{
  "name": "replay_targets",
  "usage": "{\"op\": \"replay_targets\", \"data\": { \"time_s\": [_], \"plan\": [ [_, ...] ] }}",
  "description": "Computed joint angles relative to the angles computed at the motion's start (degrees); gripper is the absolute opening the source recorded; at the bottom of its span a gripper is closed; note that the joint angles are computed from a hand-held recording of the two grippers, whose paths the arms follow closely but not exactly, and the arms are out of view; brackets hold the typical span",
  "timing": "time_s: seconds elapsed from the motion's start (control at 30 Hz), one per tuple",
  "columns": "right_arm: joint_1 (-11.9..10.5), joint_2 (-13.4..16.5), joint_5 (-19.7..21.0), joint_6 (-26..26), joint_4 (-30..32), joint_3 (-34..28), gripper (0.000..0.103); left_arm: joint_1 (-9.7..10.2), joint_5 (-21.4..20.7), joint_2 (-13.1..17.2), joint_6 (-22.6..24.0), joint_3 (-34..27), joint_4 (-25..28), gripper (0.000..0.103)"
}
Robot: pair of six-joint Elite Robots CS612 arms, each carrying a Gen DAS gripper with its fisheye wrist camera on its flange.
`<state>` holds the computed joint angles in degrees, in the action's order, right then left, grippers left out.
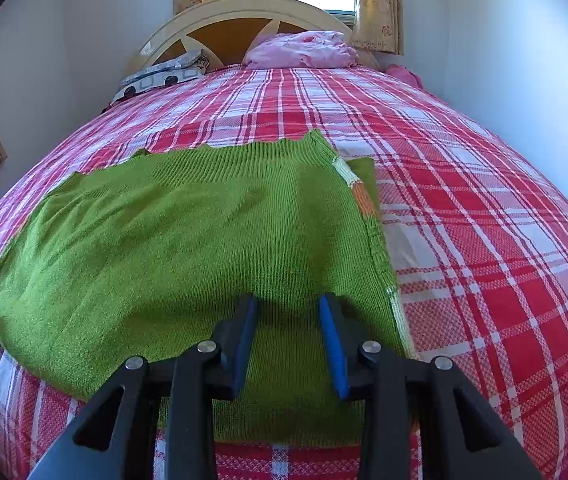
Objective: Fold small clothes
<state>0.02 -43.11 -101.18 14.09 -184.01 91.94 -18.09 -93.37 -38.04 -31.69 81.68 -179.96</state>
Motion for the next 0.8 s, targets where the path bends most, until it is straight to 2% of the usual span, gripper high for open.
{"op": "replay_targets", "data": {
  "time_s": [0.07, 0.1, 0.17, 0.23, 0.27, 0.43, 0.53, 0.6, 0.63, 0.7, 0.8],
  "plan": [
    [0.02, 0.01, -0.10, -0.07, 0.02, 0.00, 0.035, 0.20, -0.73, 1.25, -2.09, -2.39, 0.29, 0.092],
    [0.02, 0.01, -0.17, -0.10, 0.04, -0.01, 0.035, 0.43, -2.10, 2.00, -2.84, -3.54, -0.65, 0.088],
    [0.02, 0.01, -0.21, -0.13, 0.02, 0.02, 0.035, 0.94, -5.21, 3.26, -3.04, -5.64, -1.38, 0.052],
    [-0.02, 0.00, -0.13, -0.11, -0.01, 0.05, 0.035, 0.79, -3.78, 3.62, -0.57, -6.41, -1.52, 0.033],
    [0.01, 0.02, -0.13, -0.07, -0.01, 0.01, 0.035, 0.90, -3.69, 3.96, 0.32, -6.80, -1.48, 0.033],
    [0.05, 0.00, -0.30, -0.11, -0.31, 0.10, 0.035, 2.62, -10.26, 5.25, -4.73, -6.71, -4.29, 0.032],
    [0.10, -0.17, -0.73, -0.05, -1.08, 0.41, 0.034, 3.04, -12.27, 5.52, -5.55, -6.65, -4.90, 0.032],
    [0.71, -0.51, -3.85, 0.24, -2.23, 0.61, 0.007, 3.35, -13.79, 5.86, -6.54, -6.71, -5.96, 0.033],
    [0.96, -0.79, -3.81, -0.14, -4.24, 0.87, 0.007, 3.47, -14.22, 6.02, -7.18, -6.75, -6.45, 0.035],
    [1.23, -1.25, 0.29, -0.54, -5.65, 0.35, 0.007, 3.52, -14.54, 6.02, -7.64, -6.51, -7.05, 0.035],
    [2.07, -0.39, 6.17, -1.43, -0.81, -3.83, 0.007, 3.27, -13.56, 5.58, -6.95, -6.08, -6.39, 0.035]
  ]
}}
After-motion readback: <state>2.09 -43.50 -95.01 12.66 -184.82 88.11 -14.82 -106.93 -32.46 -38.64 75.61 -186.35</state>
